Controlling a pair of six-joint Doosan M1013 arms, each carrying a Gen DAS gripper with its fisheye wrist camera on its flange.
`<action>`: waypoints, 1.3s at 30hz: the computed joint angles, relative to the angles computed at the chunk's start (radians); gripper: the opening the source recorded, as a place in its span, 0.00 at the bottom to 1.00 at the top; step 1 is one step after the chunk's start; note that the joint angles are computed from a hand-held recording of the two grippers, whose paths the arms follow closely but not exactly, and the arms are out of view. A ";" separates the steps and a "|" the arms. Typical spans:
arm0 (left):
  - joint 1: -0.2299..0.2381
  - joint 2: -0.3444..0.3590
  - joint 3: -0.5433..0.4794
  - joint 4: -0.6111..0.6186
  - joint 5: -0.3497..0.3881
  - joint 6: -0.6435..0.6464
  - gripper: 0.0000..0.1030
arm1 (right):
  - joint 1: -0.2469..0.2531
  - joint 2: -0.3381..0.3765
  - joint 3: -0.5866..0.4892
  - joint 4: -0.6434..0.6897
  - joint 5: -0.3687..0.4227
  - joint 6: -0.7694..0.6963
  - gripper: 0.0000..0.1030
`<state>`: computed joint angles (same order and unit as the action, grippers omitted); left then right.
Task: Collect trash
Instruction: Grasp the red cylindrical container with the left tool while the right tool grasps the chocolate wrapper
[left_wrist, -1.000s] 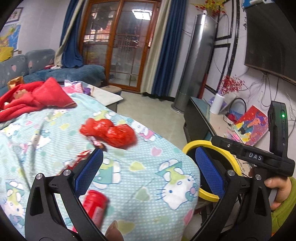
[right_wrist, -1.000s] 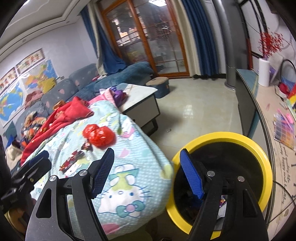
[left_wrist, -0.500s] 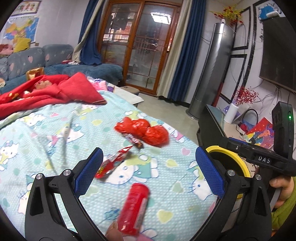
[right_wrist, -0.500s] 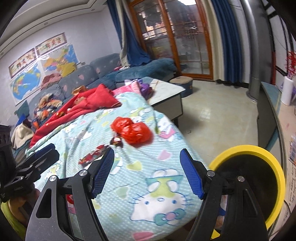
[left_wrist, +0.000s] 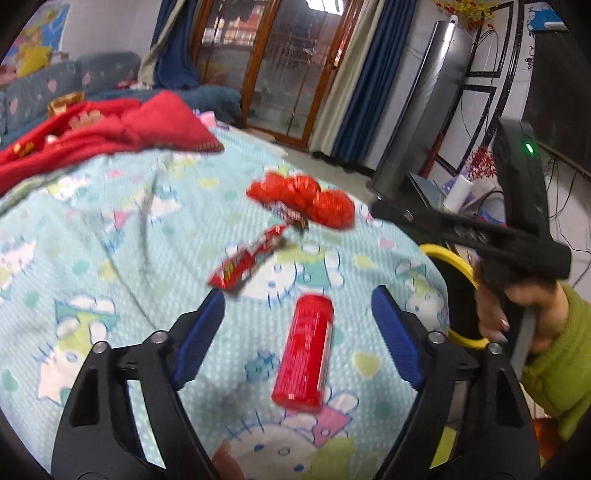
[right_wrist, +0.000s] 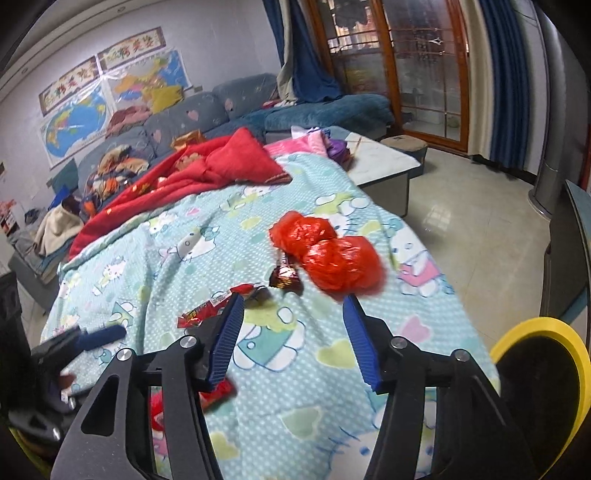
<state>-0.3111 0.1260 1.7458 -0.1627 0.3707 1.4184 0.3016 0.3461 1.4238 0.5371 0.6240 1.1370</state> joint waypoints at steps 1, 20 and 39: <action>0.004 0.002 0.002 -0.043 0.011 0.038 0.68 | 0.006 0.010 -0.012 -0.017 0.005 0.011 0.48; 0.004 0.049 -0.010 -0.251 0.170 0.242 0.32 | 0.063 0.171 -0.195 -0.199 0.096 0.158 0.32; 0.001 0.053 -0.007 -0.243 0.167 0.250 0.29 | 0.038 0.161 -0.162 -0.140 0.122 0.170 0.13</action>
